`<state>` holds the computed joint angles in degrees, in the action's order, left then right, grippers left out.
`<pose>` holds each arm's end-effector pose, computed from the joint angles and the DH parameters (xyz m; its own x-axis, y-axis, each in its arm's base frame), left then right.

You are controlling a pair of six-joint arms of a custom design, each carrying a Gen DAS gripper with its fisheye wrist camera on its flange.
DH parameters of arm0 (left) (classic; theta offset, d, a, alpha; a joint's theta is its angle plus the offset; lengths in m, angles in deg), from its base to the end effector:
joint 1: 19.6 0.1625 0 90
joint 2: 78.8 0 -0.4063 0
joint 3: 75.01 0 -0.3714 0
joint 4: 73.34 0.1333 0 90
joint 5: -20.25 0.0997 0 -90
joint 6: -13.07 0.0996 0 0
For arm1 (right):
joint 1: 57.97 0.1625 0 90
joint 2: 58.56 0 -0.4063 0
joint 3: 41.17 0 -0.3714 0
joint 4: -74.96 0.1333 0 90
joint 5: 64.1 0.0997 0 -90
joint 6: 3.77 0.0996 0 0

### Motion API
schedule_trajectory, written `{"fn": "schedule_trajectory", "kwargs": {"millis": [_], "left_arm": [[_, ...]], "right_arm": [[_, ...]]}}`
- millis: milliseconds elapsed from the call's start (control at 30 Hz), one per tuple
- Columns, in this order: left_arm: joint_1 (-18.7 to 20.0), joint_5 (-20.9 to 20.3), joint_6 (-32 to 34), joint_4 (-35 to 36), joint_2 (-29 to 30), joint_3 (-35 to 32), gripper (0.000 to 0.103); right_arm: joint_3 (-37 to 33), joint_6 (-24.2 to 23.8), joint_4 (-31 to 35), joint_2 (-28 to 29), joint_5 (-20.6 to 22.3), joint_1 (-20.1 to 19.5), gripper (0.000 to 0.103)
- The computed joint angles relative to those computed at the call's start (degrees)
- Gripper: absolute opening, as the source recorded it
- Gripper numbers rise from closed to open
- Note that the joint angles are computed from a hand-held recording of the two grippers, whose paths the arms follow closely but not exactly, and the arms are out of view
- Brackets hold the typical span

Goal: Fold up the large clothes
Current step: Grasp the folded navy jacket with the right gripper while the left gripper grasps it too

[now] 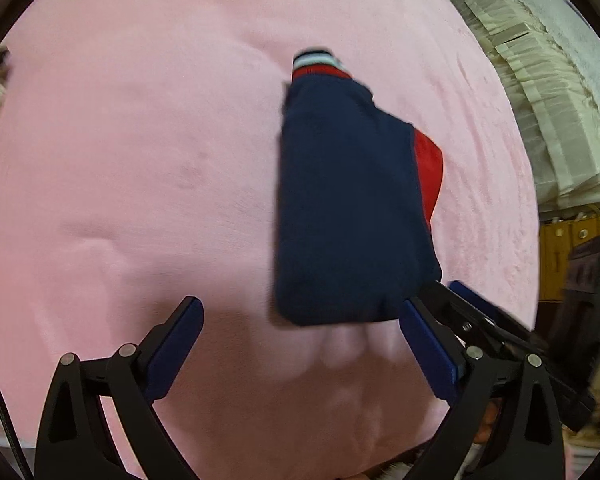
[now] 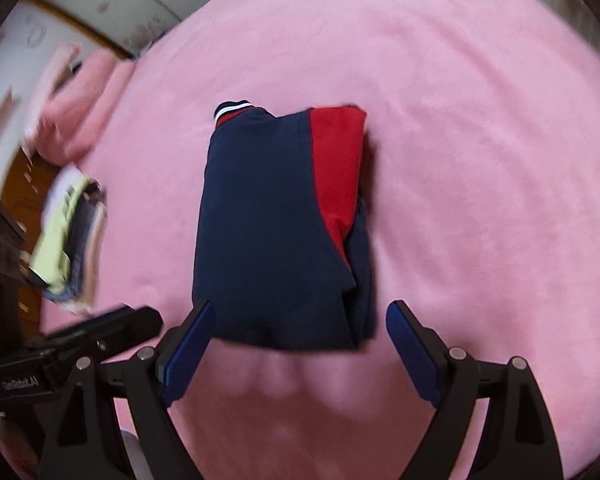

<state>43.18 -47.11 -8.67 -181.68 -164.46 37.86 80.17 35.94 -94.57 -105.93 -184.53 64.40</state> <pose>-0.0511 -0.4746 0.2916 -0.9045 0.1157 -0.4104 0.1259 0.9920 0.0024 0.3298 -0.3655 0.0287 -0.9209 0.2138 0.3259 0.0721 0.9151 -0.3966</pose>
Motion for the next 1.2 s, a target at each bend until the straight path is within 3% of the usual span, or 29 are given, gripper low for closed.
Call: {"fn": "schedule_trajectory", "kwargs": {"millis": [133, 233, 333, 433, 500, 533, 633, 767, 867, 1000, 1200], "left_arm": [[4.5, -5.2, 2.6, -5.3, 3.3, -0.8, 0.097], [8.2, -9.7, 4.8, -10.0, 6.8, -1.9, 0.096], [12.0, -16.8, 6.9, -13.0, 10.1, -3.5, 0.086], [13.7, -19.8, 6.6, -15.7, 12.2, -3.7, 0.081], [13.7, -19.1, 6.4, -16.0, 12.9, -3.5, 0.076], [13.7, -18.9, 6.5, -16.4, 13.1, -3.3, 0.074], [14.1, -19.4, 6.5, -18.0, 13.1, -2.5, 0.070], [13.7, -19.0, 7.6, -20.7, 11.5, -0.1, 0.058], [12.9, -18.6, 8.3, -20.2, 10.2, 0.4, 0.051], [13.0, -18.1, 9.3, -14.7, 8.0, -1.0, 0.048], [15.3, -18.3, 15.6, -1.8, 1.3, -3.8, 0.047]], "right_arm": [[4.2, -2.7, -13.1, 1.7, 4.5, -4.8, 0.087], [7.0, -4.3, -24.1, 3.8, 10.2, -9.8, 0.087], [8.4, -5.4, -33.3, 6.0, 16.7, -14.7, 0.087], [8.9, -4.4, -41.0, 8.0, 21.7, -17.4, 0.087], [8.6, -4.7, -41.8, 8.5, 23.7, -18.2, 0.078], [8.3, -5.2, -41.3, 8.7, 24.2, -18.3, 0.068], [7.1, -4.5, -38.2, 8.9, 21.5, -17.3, 0.057], [7.5, -2.8, -41.0, 10.0, 19.3, -15.3, 0.040], [7.4, -0.7, -42.2, 10.4, 17.0, -13.2, 0.036], [6.1, 3.2, -38.5, 10.2, 11.3, -8.2, 0.034], [1.5, 16.7, -32.0, 13.9, 2.4, 3.2, 0.032]]}}
